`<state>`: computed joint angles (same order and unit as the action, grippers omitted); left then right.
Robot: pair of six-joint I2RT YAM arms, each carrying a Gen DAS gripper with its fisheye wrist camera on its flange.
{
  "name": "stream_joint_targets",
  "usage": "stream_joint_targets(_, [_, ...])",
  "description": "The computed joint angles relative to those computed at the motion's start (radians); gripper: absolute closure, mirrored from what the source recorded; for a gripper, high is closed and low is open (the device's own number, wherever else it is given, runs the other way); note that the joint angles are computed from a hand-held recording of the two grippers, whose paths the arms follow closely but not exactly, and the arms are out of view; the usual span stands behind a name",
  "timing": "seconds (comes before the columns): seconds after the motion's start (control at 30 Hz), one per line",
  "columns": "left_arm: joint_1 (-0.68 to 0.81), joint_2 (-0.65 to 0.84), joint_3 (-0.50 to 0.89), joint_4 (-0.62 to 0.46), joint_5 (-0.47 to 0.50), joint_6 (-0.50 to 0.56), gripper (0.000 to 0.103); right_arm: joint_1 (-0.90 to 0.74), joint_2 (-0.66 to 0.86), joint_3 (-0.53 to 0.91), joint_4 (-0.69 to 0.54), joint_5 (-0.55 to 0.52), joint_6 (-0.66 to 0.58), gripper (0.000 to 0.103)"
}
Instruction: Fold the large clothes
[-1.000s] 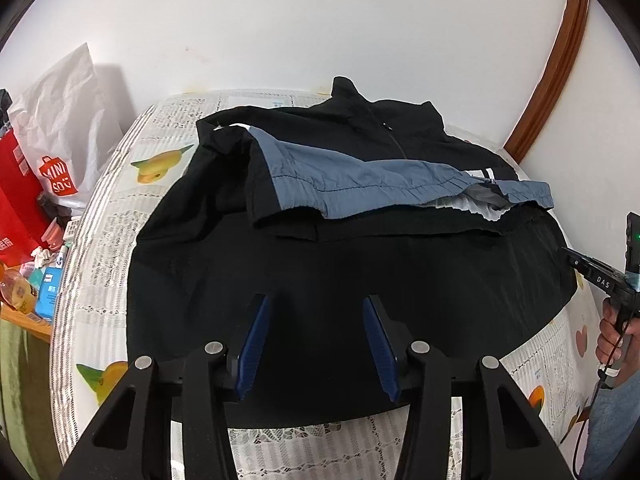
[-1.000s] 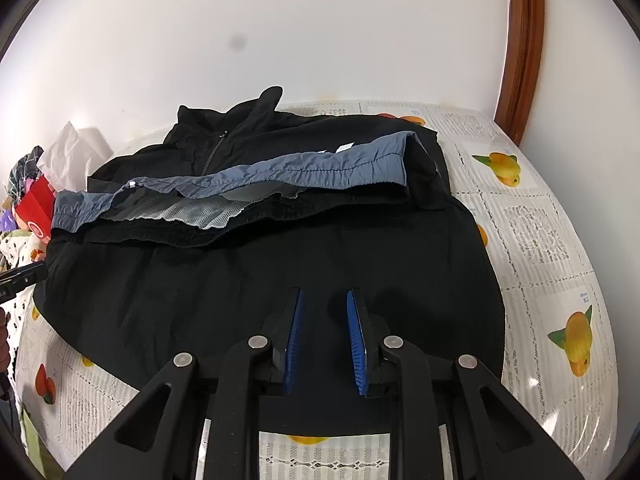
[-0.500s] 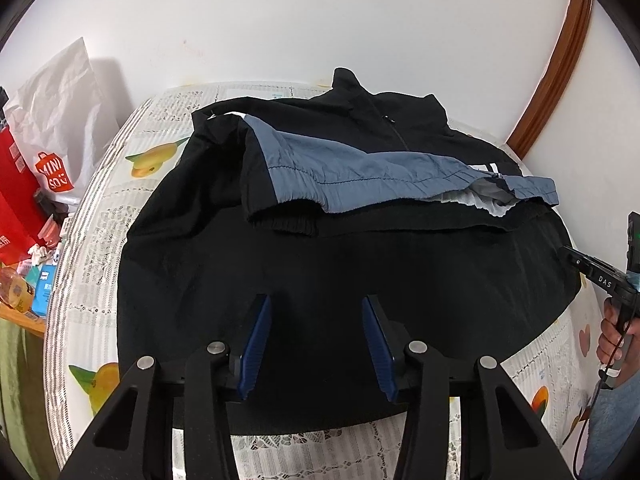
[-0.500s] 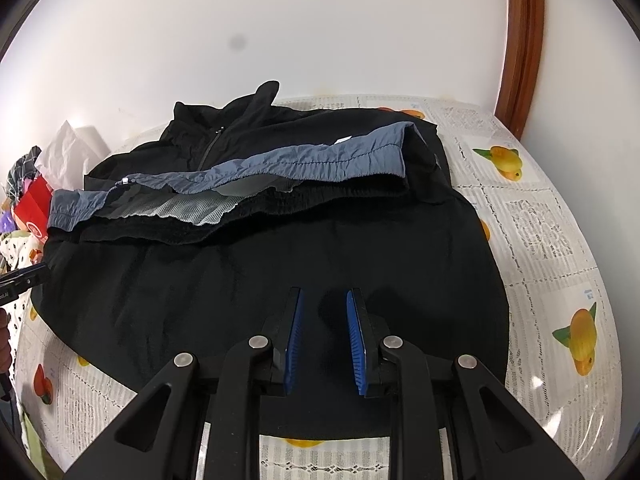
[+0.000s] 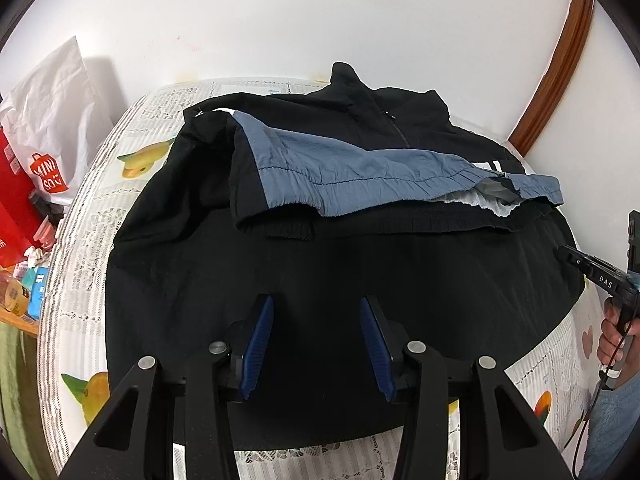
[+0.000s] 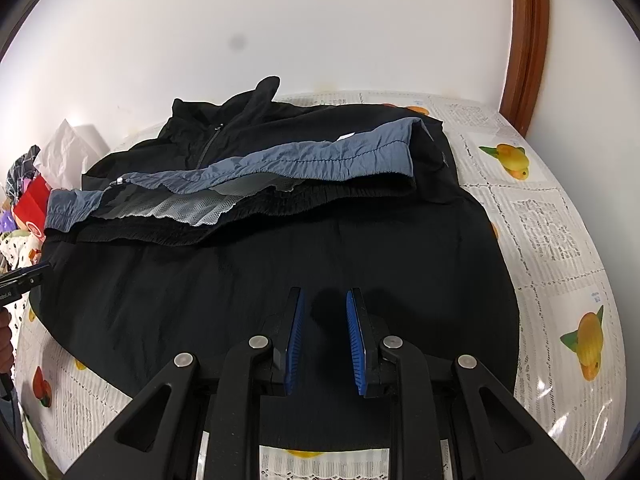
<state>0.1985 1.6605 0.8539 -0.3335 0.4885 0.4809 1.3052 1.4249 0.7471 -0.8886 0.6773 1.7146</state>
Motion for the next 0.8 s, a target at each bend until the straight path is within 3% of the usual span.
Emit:
stream_joint_targets(0.53, [-0.025, 0.026, 0.01, 0.028, -0.018, -0.015, 0.06, -0.024, -0.004, -0.016, 0.043, 0.001, -0.048, 0.081])
stream_joint_targets(0.8, [-0.049, 0.047, 0.019, 0.053, -0.036, -0.027, 0.067, -0.044, -0.003, -0.021, 0.067, 0.0, -0.081, 0.081])
